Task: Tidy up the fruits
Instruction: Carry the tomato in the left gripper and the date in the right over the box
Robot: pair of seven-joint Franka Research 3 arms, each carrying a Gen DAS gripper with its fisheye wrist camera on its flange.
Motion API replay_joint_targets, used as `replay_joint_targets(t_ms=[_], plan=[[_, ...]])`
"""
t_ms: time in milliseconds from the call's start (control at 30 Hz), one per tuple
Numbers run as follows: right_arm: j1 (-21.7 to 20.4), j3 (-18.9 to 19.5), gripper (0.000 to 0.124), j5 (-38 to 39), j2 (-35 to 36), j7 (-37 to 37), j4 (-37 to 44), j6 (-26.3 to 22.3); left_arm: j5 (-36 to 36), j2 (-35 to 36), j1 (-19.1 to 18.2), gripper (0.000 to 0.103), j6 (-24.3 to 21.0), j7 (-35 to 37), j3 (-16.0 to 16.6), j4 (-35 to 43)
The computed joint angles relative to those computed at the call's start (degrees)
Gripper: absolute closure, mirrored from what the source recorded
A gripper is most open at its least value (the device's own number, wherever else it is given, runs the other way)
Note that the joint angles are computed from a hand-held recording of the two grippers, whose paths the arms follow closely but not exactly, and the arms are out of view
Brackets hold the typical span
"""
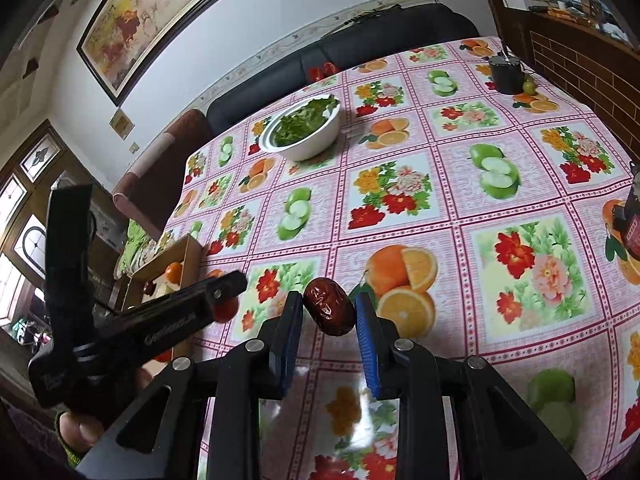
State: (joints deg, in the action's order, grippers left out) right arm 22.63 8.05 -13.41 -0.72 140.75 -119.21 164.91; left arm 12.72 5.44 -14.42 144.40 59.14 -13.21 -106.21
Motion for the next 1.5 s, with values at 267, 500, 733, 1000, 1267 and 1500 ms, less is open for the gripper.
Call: replay_joint_targets(t_ms=[267, 500, 733, 1000, 1267, 1500], plan=[[1.34, 0.81, 0.096, -0.46, 0.54, 0.0, 1.11, -0.81, 4.08, -6.72, 0.63, 0.076, 0.67, -3.7, 0.46, -6.88], [3.17, 1.05, 0.097, -0.58, 1.54, -0.63, 2.78, -1.65, 4.96, -10.89, 1.8, 0.076, 0.98, -5.02, 0.8, -11.32], [4.77, 0.98, 0.097, -0.68, 2.37, -1.01, 4.08, -2.47, 5.42, -14.57, 2.91, 0.075, 1.58, -5.77, 1.06, -14.95], [6.63, 1.11, 0.097, 0.59, 3.93, -3.37, 6.31, -3.48, 6.28, -17.87, 4.11, 0.075, 1.69, -6.54, 1.31, -18.02], [8.54, 0.92, 0.097, 2.24, 5.76, -5.87, 8.67, -4.38, 5.47, -19.66, 4.82, 0.075, 1.64, -6.01, 1.85, -19.88], [9.77, 0.53, 0.097, 3.16, 6.86, -7.4, 10.1, -5.04, 4.51, -21.25, 5.3, 0.075, 1.9, -5.21, 2.39, -21.44]])
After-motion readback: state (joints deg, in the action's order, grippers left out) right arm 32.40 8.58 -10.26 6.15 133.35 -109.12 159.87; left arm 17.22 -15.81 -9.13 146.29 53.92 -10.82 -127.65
